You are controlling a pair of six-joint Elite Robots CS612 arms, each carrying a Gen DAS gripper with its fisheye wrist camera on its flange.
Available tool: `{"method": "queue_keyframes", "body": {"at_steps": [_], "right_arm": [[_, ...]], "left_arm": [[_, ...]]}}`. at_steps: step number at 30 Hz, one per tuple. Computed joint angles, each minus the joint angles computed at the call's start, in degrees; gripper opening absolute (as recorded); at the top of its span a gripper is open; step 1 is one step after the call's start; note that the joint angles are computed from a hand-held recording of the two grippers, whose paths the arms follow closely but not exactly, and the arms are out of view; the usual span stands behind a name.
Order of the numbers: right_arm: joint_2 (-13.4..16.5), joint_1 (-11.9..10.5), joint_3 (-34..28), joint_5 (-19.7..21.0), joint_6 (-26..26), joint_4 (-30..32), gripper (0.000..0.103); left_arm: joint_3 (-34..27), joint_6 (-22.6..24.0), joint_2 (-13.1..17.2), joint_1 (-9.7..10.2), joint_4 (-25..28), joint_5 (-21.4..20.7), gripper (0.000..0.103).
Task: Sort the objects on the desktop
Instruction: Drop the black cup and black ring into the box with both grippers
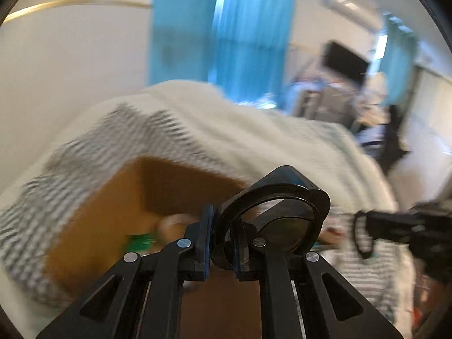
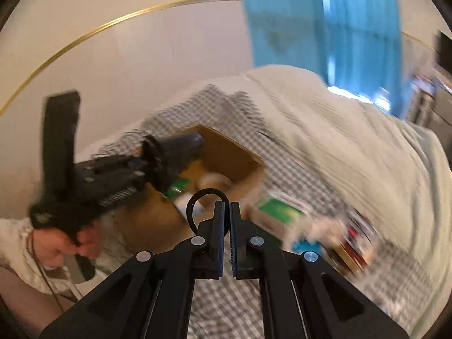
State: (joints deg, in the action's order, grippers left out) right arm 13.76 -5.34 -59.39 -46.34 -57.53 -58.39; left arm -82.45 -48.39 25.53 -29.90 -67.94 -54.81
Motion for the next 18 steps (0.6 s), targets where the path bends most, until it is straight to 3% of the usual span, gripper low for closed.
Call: {"method": "queue_keyframes", "body": {"at_steps": [2, 6, 7, 8, 9, 10, 11, 18], "right_arm": [[-0.69, 1.48, 1.18, -0.15, -2.01, 1.39, 0.003], [-1.39, 3.54, 3.23, -1.27, -2.17, 2.29, 0.003], [-1.4, 3.99, 3.6, -1.62, -1.26, 2.07, 0.004], [-1.46, 4.21, 3.86, -1.94, -1.08, 2.24, 0.008], [-1.47, 4.39, 3.97, -2.25, -1.05, 2.41, 0.02], [-1.17, 4.45, 3.58, -2.5, -0.92, 2.12, 0.028], [-0.78, 4.44, 2.93, -2.55, -0.53, 1.7, 0.041], [-0.81, 3.27, 2.95, -2.1, 4.23, 1.25, 0.047]], "left_arm": [[-0.99, -5.01, -0.1, 0.86, 6.58, 0.27, 0.012], [-2.62, -12.09, 0.32, 2.01, 14.16, -1.58, 0.014], [-3.01, -12.73, 0.51, 2.06, 15.1, -1.94, 0.022], [-3.17, -13.33, 0.58, 2.28, 16.02, -2.76, 0.037], [-3.5, -13.44, 0.78, 2.38, 16.07, -3.43, 0.047], [-3.75, -13.65, 0.91, 2.41, 16.35, -4.09, 0.064], [-4.07, -13.91, 1.14, 2.27, 16.46, -3.86, 0.073], [-3.69, -12.25, 0.52, 1.57, 16.85, -2.44, 0.08]]}}
